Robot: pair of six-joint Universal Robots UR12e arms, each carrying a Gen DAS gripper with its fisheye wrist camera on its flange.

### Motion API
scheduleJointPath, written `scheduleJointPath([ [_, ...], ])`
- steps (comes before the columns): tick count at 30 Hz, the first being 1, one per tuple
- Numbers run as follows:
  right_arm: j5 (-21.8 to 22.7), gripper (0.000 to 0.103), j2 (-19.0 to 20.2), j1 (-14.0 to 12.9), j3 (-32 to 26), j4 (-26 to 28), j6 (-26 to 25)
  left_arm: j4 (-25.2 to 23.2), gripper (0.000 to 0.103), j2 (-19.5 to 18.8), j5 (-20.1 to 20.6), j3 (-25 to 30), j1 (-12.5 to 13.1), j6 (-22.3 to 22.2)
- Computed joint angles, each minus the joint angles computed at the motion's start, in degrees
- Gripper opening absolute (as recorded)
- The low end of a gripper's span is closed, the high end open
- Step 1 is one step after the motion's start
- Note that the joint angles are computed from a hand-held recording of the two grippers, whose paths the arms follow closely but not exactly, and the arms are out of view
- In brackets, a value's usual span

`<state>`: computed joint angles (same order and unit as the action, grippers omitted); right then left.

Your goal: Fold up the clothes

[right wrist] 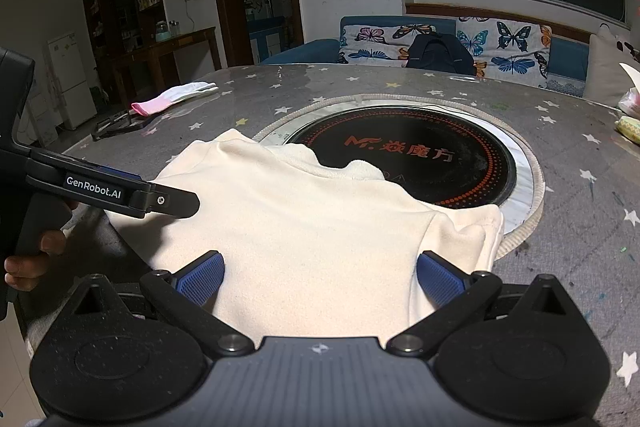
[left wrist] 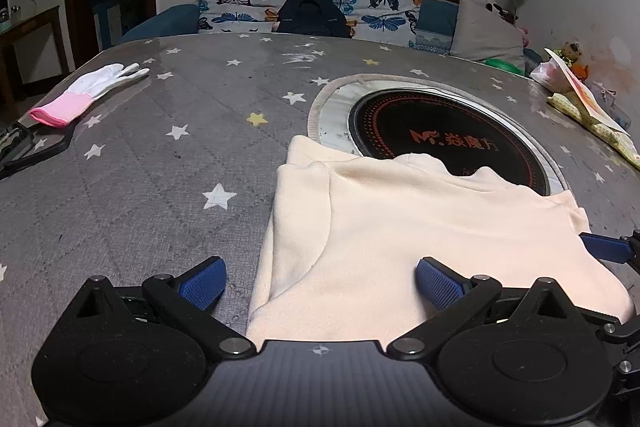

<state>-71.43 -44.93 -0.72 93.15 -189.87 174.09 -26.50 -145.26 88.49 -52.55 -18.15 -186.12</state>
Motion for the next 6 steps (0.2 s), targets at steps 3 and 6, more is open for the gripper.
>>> scheduleJointPath([
  [3, 0.0, 0.103, 0.0, 0.0, 0.0, 0.0, 0.0, -0.1, 0.103, 0.0, 0.0, 0.0, 0.0, -0.2],
  [6, 0.0, 0.103, 0.0, 0.0, 0.0, 0.0, 0.0, 0.0, 0.103, 0.0, 0.0, 0.0, 0.0, -0.3],
])
